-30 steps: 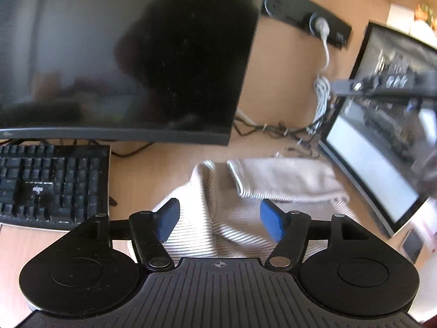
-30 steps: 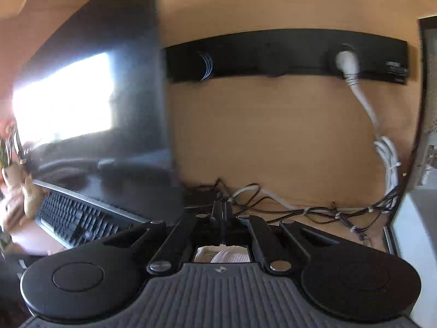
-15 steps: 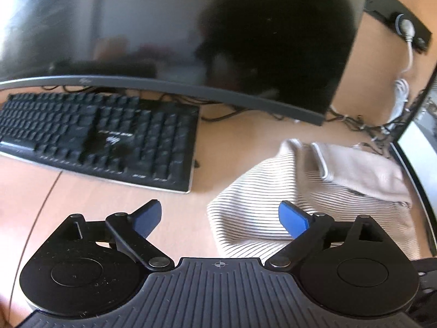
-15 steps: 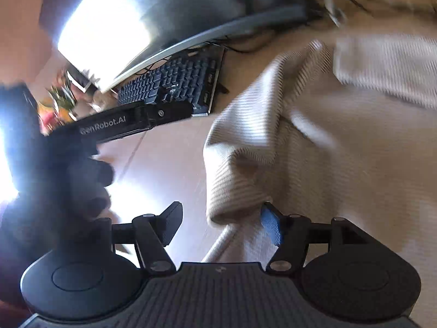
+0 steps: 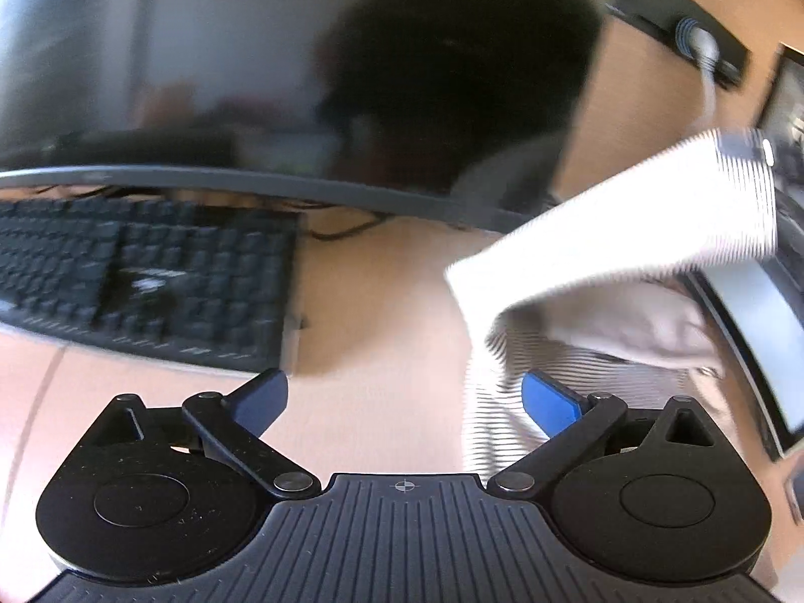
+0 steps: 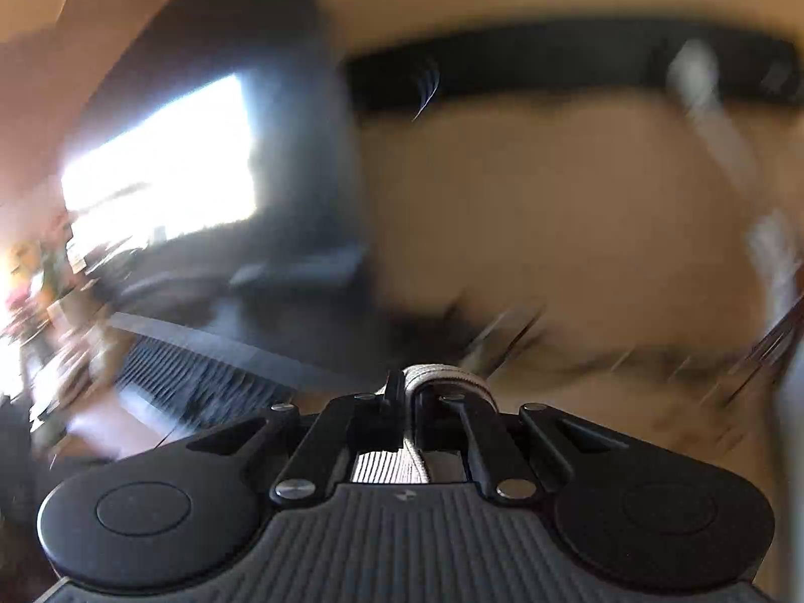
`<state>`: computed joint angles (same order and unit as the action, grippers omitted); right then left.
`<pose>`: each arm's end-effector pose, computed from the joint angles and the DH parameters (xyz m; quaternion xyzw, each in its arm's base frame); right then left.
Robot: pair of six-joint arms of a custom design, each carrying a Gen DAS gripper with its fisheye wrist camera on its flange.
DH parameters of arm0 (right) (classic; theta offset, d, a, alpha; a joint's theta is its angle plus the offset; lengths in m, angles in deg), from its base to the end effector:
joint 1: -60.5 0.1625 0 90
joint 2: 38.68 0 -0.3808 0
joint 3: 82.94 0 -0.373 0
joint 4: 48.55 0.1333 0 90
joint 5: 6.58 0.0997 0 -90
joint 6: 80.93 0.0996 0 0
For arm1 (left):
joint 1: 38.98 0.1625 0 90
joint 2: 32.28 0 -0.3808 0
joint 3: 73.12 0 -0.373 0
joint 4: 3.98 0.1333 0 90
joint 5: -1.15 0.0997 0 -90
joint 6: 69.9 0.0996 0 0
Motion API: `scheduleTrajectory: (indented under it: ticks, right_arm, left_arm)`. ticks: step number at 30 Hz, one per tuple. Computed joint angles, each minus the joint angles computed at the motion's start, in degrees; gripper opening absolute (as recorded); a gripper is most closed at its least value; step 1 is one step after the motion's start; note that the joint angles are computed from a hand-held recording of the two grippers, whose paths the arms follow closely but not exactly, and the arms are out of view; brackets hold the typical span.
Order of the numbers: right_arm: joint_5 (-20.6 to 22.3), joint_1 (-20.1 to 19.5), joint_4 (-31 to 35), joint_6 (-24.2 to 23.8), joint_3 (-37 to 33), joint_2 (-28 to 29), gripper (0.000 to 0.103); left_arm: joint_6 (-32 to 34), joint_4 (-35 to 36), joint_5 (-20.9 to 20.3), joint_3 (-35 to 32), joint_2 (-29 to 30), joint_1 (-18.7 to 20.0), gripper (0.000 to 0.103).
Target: Fold clothes
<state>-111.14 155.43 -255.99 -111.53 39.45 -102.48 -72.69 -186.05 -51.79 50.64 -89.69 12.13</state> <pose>0.1505 -0.4855 0.2213 0.2043 -0.8418 0.4506 0.2159 -0.1503 -0.4942 0.1133 0.2192 0.9008 -0.3074 0.2145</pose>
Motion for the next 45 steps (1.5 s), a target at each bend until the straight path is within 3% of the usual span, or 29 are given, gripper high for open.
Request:
scheduleTrajectory:
  ticks: [4, 7, 11, 15, 17, 19, 21, 23, 25, 28, 31, 33, 35, 36, 41, 45]
  right_arm:
    - [-4.72, -1.42, -2.15, -5.97, -2.43, -1.42, 0.003]
    - [-9.78, -4.06, -2.76, -7.27, -3.01, 0.03, 0.004]
    - [-16.19, -8.01, -4.36, -3.55, -3.30, 3.68, 0.007]
    - [-17.41, -11.04, -7.41, -0.94, -0.88, 4.20, 0.023]
    - [-16.04, -11.14, -9.49, 0.09, 0.41, 3.85, 0.035]
    - [-12.66, -11.45, -11.65, 0.91, 1.76, 2.99, 0.039]
    - [-7.96, -12.74, -10.32, 3.47, 2.65, 2.43, 0.045]
    - [-3.15, -14.09, -9.20, 5.77, 3.41, 2.02, 0.057]
    - [1.31, -15.45, -8.18, 7.81, 3.95, 1.89, 0.058]
    - [-1.13, -17.91, -5.24, 10.76, 2.55, 4.86, 0.056]
    - [3.92, -20.97, -8.50, 12.39, 4.03, 5.60, 0.057]
    - [6.97, -21.86, -6.27, 13.62, 3.94, 4.75, 0.070]
    - [11.16, -23.03, -3.35, 14.76, 3.64, 3.91, 0.098]
    - [12.13, -23.17, -1.88, 14.56, 3.13, 3.95, 0.103]
    - [6.62, -20.35, 0.06, 13.69, 0.57, 5.96, 0.103]
    - [7.54, -20.68, 10.36, 17.72, -0.75, 2.04, 0.103]
  left_arm:
    - [4.27, -0.17, -5.29, -2.71, 3.32, -0.14, 0.103]
    - [8.07, 0.42, -8.52, -5.13, 6.10, -0.45, 0.103]
    - [9.72, 3.94, -10.25, -8.88, 9.70, -1.00, 0.103]
    - [10.77, 5.15, -13.13, -11.66, 12.21, -0.87, 0.103]
    - [11.45, 4.96, -14.48, -13.55, 13.97, -0.66, 0.103]
    - [12.37, 4.55, -15.80, -15.73, 16.03, -0.39, 0.103]
    - [13.17, 4.02, -16.62, -17.86, 18.11, -0.06, 0.103]
    - [13.74, 3.63, -16.62, -20.06, 20.33, 0.38, 0.103]
    - [14.15, 3.95, -15.60, -21.98, 22.29, 1.07, 0.103]
    - [14.20, 4.66, -13.70, -24.45, 24.71, 2.56, 0.103]
    - [13.76, 3.26, -14.31, -24.65, 25.25, 4.36, 0.103]
    - [14.38, 1.23, -15.63, -24.19, 25.34, 5.11, 0.103]
    - [14.91, -0.66, -16.35, -23.95, 25.73, 5.51, 0.103]
    - [15.77, -1.97, -16.05, -23.53, 26.00, 5.43, 0.103]
    - [18.53, -6.46, -14.11, -21.67, 26.74, 4.67, 0.103]
    - [12.41, -1.93, -14.32, -22.79, 25.34, 4.50, 0.103]
